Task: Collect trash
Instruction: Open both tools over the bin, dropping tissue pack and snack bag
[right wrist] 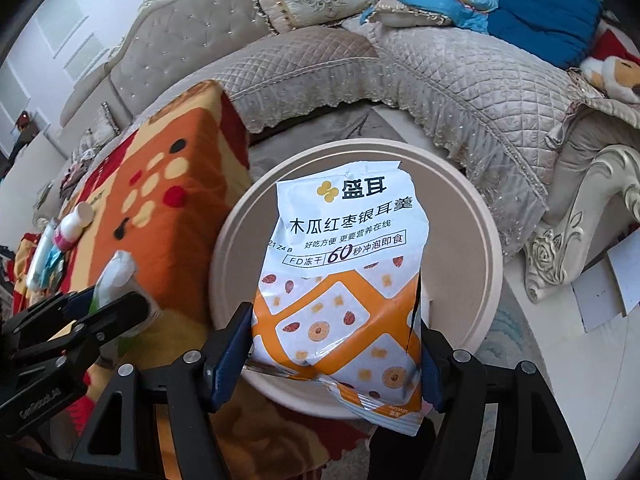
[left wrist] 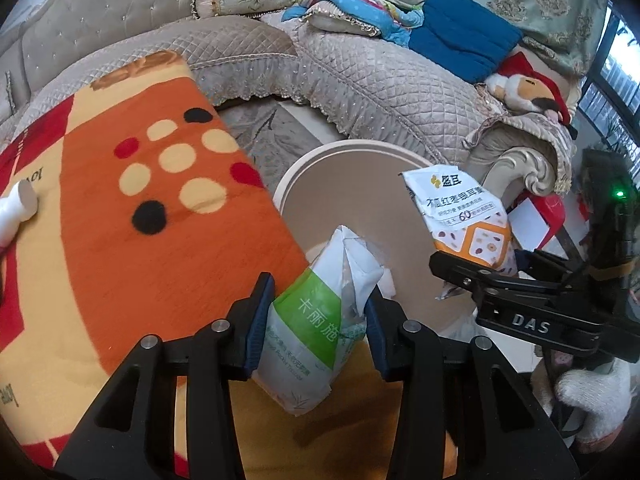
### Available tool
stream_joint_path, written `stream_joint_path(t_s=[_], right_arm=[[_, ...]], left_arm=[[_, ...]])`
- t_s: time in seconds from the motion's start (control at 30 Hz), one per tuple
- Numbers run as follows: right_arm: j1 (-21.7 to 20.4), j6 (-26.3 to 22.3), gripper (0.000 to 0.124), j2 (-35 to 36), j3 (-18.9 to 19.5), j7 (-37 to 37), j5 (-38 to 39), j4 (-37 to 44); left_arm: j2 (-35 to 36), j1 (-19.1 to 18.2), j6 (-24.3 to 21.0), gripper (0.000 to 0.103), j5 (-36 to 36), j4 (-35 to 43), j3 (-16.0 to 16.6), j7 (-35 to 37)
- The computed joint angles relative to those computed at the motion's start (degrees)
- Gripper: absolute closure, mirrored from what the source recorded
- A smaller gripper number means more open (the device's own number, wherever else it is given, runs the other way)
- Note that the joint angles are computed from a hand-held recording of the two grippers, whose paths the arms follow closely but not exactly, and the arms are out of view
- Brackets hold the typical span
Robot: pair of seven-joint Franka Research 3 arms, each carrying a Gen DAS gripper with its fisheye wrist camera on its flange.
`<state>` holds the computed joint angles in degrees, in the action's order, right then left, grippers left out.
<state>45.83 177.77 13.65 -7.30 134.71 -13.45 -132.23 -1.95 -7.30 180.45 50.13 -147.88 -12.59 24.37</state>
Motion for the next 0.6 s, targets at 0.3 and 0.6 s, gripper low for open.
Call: stream_joint_path(t_s=[0.3,0.6], right_arm=[[0.6,1.2,0.041,1.0,-1.6,-0.9,3.6,-0.4],[-1.7,1.8,0.041,-1.0,0.8,-3.0,8.0,-3.4]], left_arm=[[2.2,-0.6,1.4,0.050,6.6,2.2,1.6,-5.3],[2.4,-1.6,4.6,0.041,6.2,2.3,3.0,-5.0]])
